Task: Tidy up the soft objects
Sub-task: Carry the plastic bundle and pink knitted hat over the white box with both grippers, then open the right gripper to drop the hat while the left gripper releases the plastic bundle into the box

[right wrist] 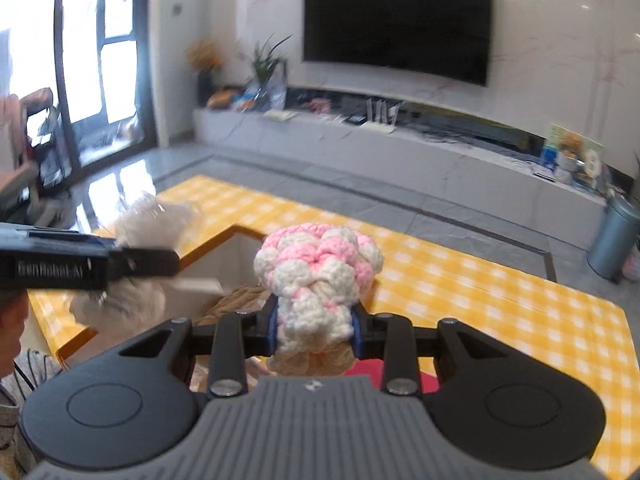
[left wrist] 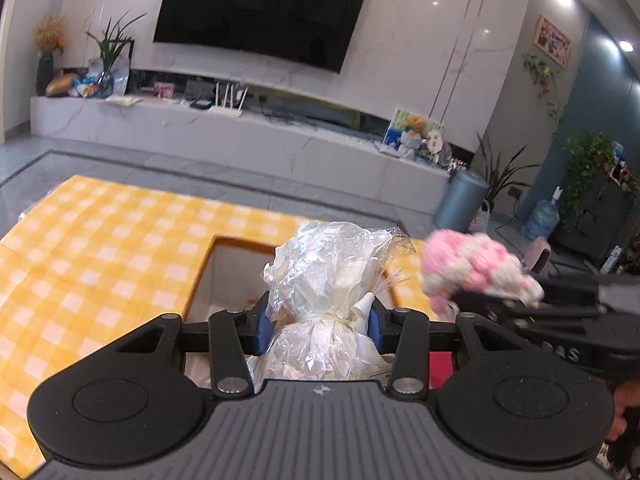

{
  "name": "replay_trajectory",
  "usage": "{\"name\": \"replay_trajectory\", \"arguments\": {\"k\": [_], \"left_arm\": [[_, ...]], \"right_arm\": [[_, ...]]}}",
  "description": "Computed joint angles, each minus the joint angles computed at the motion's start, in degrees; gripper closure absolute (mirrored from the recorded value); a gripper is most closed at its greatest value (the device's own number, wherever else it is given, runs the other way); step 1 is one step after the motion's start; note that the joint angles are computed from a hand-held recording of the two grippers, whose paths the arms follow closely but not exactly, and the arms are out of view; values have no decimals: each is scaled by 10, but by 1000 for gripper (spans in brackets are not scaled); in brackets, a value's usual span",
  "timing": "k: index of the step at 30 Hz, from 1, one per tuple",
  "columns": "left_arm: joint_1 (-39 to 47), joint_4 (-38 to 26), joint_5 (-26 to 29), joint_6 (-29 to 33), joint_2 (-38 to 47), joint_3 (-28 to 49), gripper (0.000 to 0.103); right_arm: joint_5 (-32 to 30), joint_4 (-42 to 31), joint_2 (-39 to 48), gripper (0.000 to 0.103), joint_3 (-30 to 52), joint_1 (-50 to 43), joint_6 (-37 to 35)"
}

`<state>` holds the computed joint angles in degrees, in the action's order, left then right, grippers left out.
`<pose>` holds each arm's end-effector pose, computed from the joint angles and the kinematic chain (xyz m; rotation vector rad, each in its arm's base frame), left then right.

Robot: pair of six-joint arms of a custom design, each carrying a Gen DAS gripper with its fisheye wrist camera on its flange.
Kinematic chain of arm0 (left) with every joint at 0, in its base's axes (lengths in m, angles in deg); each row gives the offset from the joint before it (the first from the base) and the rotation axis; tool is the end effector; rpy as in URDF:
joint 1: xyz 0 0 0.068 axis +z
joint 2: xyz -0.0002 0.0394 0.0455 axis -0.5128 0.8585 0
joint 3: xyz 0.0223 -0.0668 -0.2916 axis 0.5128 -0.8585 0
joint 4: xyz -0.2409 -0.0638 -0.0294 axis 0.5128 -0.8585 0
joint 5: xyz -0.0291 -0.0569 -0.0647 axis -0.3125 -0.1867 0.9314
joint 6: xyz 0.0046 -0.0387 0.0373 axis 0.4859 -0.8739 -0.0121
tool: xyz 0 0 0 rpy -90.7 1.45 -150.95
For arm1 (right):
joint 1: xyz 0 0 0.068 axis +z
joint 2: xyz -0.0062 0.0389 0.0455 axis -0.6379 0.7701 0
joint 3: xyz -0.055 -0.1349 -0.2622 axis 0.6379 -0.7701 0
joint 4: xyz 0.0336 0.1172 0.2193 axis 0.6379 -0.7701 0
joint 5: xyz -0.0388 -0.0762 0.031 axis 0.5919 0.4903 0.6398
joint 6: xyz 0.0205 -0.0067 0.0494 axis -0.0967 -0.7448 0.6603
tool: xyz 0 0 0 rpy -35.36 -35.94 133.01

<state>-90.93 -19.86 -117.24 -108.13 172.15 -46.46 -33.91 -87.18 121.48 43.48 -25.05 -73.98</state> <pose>0.1569 -0.2379 0.2145 0.1379 2.1538 -0.4389 0.1817 0.0493 0.2436 -0.3805 2.1593 0.1659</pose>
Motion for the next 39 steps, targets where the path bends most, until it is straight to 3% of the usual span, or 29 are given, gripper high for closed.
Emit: {"name": "replay_trajectory", "arguments": {"k": [4, 8, 13, 17, 25, 27, 31, 35, 39], "left_arm": [[13, 24, -14, 0, -31, -39, 52], [24, 37, -28, 19, -38, -54, 52], [58, 39, 5, 14, -32, -70, 52], [76, 48, 27, 7, -32, -86, 52], [81, 48, 59, 2, -18, -82, 52], [77, 43, 62, 1, -16, -79, 52], [68, 39, 70, -1, -21, -81, 52], [64, 26, 80, -36, -8, -70, 52], [47, -5, 63, -47, 23, -46, 52]], "right_arm": [[51, 37, 136, 70, 59, 77, -33], [57, 85, 281, 66, 123, 97, -151], [43, 19, 444, 66, 257, 86, -196], [63, -2, 516, 66, 309, 95, -216], [100, -129, 577, 67, 405, 108, -200], [111, -128, 574, 67, 398, 110, -190], [119, -74, 536, 54, 345, 114, -177], [125, -49, 505, 31, 322, 112, -175], [128, -57, 455, 31, 302, 107, -156]]}}
